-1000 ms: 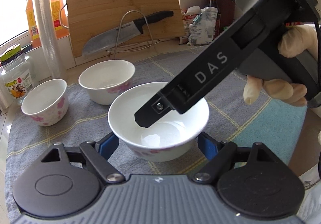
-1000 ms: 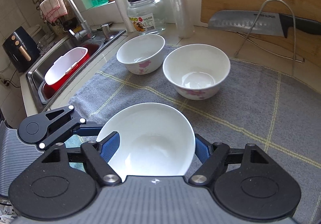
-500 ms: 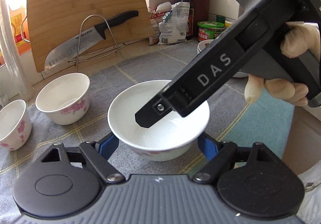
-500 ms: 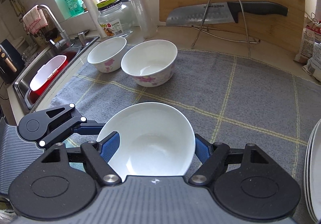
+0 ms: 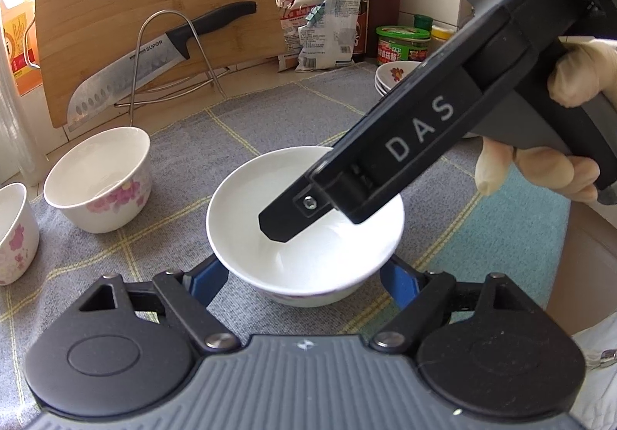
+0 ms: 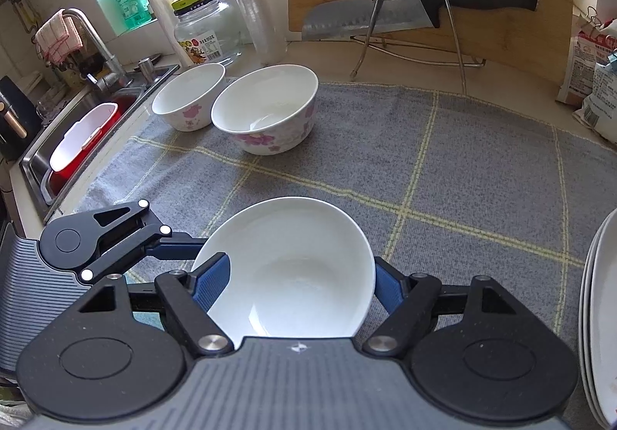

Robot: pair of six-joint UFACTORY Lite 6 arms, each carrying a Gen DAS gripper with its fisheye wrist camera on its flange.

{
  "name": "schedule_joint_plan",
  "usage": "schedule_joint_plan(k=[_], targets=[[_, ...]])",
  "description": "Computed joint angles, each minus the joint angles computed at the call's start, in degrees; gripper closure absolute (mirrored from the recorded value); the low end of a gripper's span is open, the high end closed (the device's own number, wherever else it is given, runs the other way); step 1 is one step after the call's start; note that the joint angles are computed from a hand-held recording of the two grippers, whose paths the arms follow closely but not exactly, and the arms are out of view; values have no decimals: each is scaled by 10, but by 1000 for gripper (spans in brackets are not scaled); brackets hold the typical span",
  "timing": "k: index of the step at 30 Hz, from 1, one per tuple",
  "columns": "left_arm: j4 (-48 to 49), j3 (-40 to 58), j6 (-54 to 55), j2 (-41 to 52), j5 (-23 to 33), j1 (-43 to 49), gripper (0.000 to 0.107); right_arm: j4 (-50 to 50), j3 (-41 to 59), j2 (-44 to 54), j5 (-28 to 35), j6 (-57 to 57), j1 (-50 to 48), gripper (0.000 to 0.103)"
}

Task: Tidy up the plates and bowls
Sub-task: 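Lift the pink-flower bowl with the right tool off the towel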

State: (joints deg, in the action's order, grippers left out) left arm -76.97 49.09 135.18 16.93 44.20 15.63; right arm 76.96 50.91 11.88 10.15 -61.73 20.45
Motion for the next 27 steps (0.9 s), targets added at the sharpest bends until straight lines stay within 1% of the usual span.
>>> schedule_joint_plan(k=[3,4,5,6,8,13,17,22,24,25,27], targets=[[1,0,-2,-1,0,0,21,10,0,1,3,-10,-2,19],[3,1,-5,-1,1,1,19,21,-1,0,7,-18,-4,19],[8,4,-8,1,3,3,17,30,-2,-1,9,-27,-5,15],[9,5,-9,2,8,6,12,42,-5,-4,7,-38,-5,9],[14,9,-17,4,23,16,10,73,-9,-10,-3,-66,-4,2],[39,11,-39,0,34,36,10,36,-6,-10,-4,-26,-11,2],[58,4,-40,-11,46,72,10,27,-5,-13,-11,-13,-7,1],[72,12,-50,0,33,124,10,24,1,-15,-18,-6,-4,0],[48,18,-39,9,15,140,10,-10,9,-13,-22,26,-1,0],[22,16,-23,12,2,144,10,-20,13,-12,-24,34,0,0],[-39,24,8,24,-29,144,10,-75,26,-6,-30,86,4,0]])
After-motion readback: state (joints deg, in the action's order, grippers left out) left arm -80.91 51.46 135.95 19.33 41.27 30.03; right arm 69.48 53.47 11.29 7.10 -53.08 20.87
